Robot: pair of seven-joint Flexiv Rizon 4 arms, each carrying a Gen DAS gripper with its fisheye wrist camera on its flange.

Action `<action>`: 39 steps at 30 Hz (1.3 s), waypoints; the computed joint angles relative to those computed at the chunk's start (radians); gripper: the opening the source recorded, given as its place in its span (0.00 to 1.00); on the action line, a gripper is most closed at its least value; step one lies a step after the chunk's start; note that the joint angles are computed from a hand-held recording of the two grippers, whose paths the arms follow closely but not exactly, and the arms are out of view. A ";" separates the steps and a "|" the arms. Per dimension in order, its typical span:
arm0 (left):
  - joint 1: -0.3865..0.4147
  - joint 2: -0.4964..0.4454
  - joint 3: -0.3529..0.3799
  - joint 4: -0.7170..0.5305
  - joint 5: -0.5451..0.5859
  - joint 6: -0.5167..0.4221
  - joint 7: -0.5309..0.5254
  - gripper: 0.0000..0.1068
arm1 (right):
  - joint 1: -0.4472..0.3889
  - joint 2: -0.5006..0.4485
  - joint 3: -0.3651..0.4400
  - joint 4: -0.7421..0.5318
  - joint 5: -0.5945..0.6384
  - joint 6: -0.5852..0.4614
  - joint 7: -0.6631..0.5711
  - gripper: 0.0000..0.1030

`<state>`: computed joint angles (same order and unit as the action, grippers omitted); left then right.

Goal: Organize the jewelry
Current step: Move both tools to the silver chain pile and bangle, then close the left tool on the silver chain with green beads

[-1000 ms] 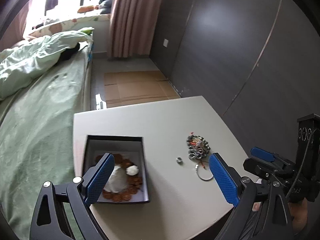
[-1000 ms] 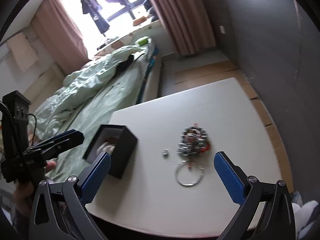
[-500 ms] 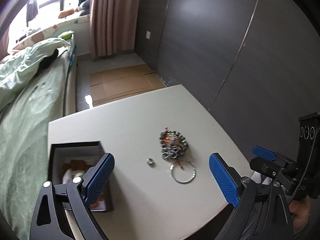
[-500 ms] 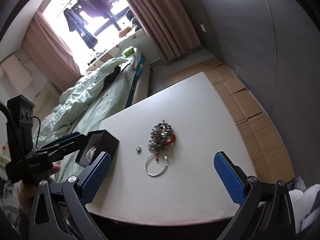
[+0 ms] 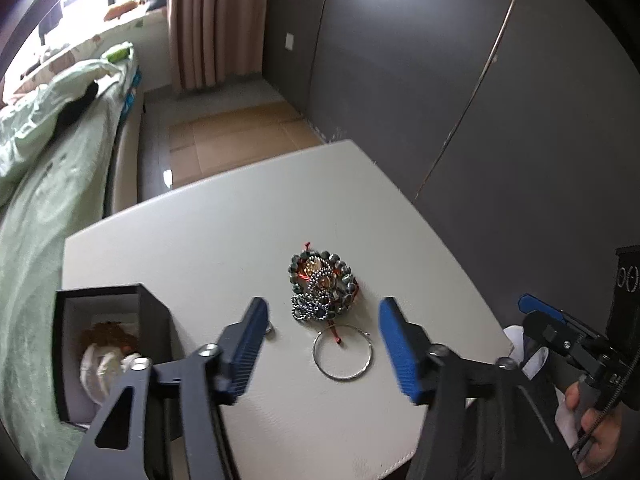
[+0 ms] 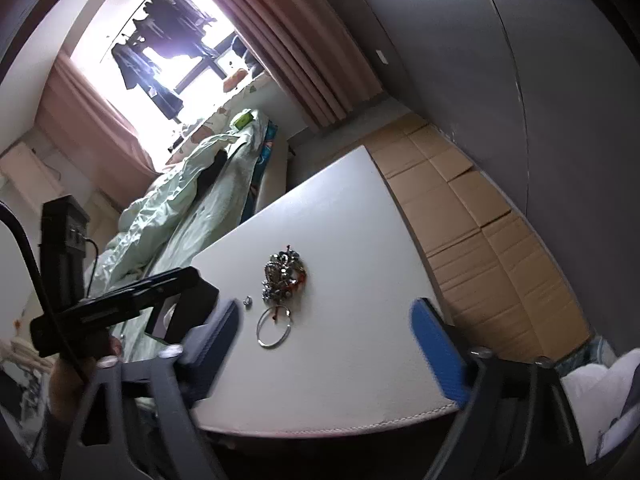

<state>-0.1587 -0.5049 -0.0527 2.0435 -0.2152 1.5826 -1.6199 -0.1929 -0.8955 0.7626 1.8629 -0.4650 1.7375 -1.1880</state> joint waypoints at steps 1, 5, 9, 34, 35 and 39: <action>0.008 -0.011 -0.010 -0.010 -0.003 -0.009 0.005 0.50 | -0.002 -0.004 0.002 -0.003 0.000 -0.003 0.002 0.79; 0.022 -0.046 -0.029 -0.041 -0.011 -0.031 0.018 0.44 | -0.016 -0.023 0.014 -0.009 -0.004 -0.012 -0.005 0.78; 0.033 -0.080 -0.045 -0.070 -0.022 -0.046 0.030 0.42 | -0.019 -0.036 0.019 -0.019 0.005 -0.025 -0.010 0.78; 0.075 -0.115 -0.083 -0.081 -0.031 -0.063 0.099 0.02 | 0.016 -0.081 0.070 -0.100 0.157 -0.132 -0.165 0.77; 0.079 -0.105 -0.088 -0.069 -0.032 -0.052 0.102 0.02 | 0.019 -0.080 0.070 -0.104 0.165 -0.136 -0.173 0.77; 0.106 -0.070 -0.117 -0.033 -0.040 -0.012 0.119 0.02 | 0.033 -0.075 0.070 -0.116 0.198 -0.148 -0.200 0.77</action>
<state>-0.0532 -0.5745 -0.1699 2.0104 -0.2549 1.5706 -1.5010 -0.1596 -0.9704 0.8327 1.7471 -0.2671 1.5892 -1.3882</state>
